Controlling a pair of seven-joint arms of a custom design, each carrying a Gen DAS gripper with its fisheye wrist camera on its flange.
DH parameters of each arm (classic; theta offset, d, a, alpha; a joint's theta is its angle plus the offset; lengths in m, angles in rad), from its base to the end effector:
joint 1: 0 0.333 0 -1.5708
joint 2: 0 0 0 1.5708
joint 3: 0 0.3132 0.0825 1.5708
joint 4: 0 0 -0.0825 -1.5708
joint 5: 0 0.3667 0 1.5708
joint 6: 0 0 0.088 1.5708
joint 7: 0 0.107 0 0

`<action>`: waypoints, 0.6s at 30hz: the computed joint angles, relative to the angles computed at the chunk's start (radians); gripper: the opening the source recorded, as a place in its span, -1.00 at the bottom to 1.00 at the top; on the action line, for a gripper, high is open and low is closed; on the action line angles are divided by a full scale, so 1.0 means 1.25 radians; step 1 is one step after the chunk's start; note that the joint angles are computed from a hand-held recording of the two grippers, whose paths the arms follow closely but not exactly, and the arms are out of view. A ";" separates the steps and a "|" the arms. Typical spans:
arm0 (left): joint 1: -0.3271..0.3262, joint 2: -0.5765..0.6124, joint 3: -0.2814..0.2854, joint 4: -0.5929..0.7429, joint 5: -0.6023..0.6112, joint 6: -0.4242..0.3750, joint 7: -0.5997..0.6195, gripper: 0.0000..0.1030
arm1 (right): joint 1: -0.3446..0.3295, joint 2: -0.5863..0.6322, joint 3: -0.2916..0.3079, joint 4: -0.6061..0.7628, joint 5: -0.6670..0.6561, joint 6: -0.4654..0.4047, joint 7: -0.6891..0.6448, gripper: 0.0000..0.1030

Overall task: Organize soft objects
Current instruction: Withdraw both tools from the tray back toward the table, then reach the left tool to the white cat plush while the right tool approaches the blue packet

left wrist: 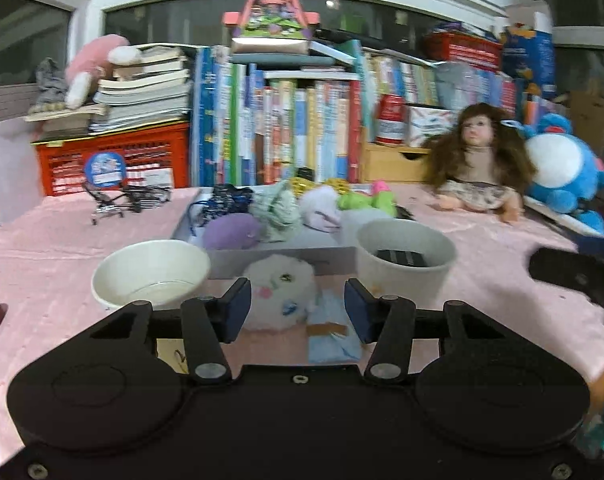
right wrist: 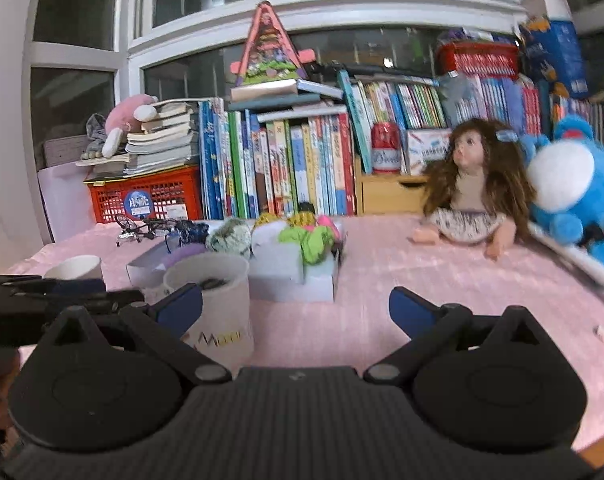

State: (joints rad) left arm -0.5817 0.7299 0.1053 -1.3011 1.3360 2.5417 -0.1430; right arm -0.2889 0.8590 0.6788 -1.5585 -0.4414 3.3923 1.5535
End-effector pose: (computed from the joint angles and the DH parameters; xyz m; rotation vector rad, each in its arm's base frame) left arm 0.6593 -0.3790 0.3649 -1.6533 1.3565 -0.8369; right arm 0.7086 0.1745 0.3722 -1.6593 1.0976 -0.5812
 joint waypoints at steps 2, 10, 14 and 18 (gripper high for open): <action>-0.008 0.024 0.009 0.027 0.000 -0.026 -0.030 -0.04 | -0.009 0.003 0.006 -0.007 0.007 -0.011 0.009 1.00; -0.038 0.163 0.034 0.206 -0.062 -0.162 -0.028 -0.04 | -0.037 0.011 0.036 -0.034 0.030 -0.021 -0.001 0.99; -0.032 0.233 0.043 0.314 -0.153 -0.194 -0.031 -0.04 | -0.041 0.012 0.043 -0.041 0.037 -0.023 -0.004 0.99; -0.033 0.261 0.067 0.356 -0.219 -0.201 -0.112 0.02 | -0.055 0.019 0.061 -0.047 0.041 -0.026 -0.008 0.99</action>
